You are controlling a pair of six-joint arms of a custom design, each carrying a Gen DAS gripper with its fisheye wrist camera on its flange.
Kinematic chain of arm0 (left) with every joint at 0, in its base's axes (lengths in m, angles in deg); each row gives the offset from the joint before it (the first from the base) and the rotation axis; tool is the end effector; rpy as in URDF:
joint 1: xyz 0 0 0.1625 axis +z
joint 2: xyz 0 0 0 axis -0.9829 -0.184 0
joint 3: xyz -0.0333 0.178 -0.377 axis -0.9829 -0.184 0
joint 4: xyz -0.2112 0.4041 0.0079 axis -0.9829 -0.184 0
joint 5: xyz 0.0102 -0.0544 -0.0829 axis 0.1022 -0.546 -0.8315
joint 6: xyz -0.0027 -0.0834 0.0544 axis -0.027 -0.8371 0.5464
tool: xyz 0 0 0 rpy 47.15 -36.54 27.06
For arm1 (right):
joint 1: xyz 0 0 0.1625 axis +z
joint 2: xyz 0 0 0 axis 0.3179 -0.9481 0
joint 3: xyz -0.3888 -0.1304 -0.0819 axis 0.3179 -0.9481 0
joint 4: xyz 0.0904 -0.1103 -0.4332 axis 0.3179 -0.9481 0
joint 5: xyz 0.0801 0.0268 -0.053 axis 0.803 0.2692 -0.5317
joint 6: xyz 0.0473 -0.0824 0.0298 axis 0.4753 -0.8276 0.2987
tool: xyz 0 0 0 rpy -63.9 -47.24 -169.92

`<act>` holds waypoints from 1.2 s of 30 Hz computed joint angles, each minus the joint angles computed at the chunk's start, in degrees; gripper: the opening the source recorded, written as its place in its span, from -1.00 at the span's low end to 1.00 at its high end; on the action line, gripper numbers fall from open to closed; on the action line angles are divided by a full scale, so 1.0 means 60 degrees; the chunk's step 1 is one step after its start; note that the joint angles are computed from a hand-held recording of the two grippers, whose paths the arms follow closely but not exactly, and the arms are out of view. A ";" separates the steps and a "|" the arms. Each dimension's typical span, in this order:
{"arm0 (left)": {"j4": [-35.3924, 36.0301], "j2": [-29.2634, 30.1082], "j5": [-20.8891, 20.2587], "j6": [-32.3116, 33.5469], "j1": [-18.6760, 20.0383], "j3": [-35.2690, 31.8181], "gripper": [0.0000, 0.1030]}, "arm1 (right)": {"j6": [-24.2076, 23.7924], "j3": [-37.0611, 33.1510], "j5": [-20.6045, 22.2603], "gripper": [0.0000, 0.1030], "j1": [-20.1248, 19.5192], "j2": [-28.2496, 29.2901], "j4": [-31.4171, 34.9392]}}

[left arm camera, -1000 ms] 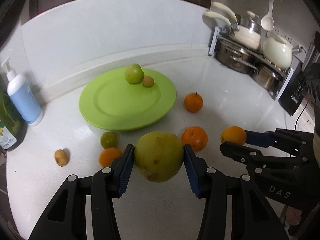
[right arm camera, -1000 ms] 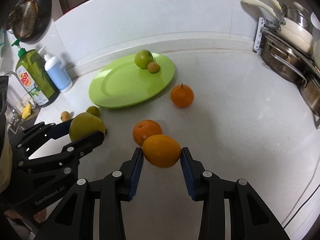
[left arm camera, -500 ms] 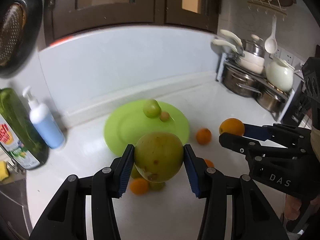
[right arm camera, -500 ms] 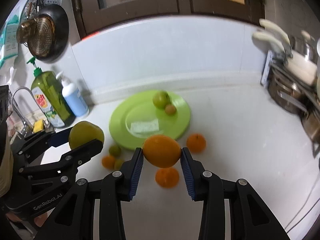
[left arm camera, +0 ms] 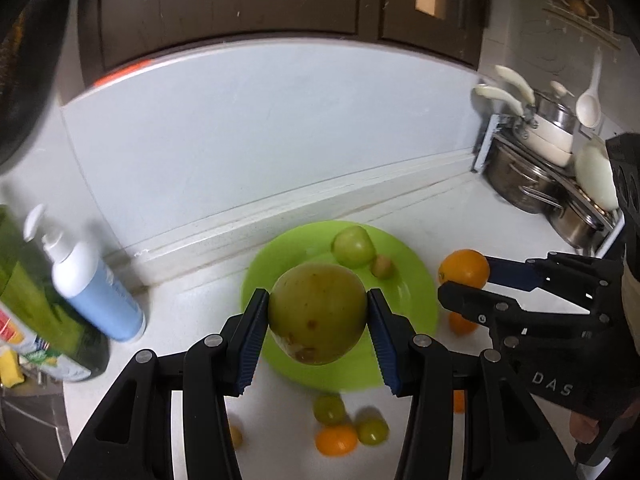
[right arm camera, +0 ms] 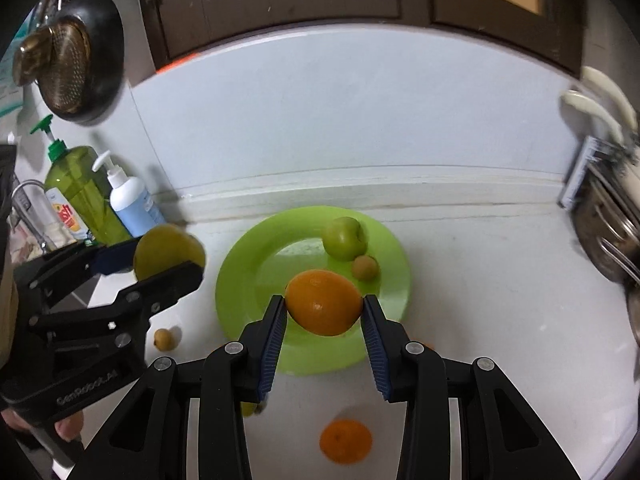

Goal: Organize fruits
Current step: 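Carry the orange and pear to the green plate and open both grippers, then withdraw both tools from the plate back toward the counter fruits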

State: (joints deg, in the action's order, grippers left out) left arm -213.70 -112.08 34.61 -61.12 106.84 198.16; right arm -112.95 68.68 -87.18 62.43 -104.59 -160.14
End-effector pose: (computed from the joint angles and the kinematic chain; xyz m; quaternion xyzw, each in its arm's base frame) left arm -0.2817 -0.3758 -0.0260 0.3026 0.8724 -0.2820 0.2604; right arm 0.0504 -0.3382 0.2105 0.1751 -0.8870 0.3097 0.2944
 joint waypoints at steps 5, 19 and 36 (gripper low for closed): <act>0.0072 0.0411 -0.0302 0.0631 0.0820 -0.0685 -0.06 | 0.0087 -0.0793 -0.0447 -0.23 0.0058 0.1123 -0.0089; 0.1186 0.1406 -0.1044 0.0869 0.2150 -0.2082 -0.06 | 0.0603 -0.2112 -0.0906 -0.23 -0.0587 0.2654 0.1063; 0.0990 0.0818 0.0431 0.0041 0.1181 -0.1183 0.32 | 0.0374 -0.1821 -0.1146 -0.09 -0.0382 0.2639 0.0025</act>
State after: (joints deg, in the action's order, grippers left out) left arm -207.76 -107.17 37.20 -60.87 113.93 191.06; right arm -110.71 57.75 -94.06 60.14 -88.75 -159.99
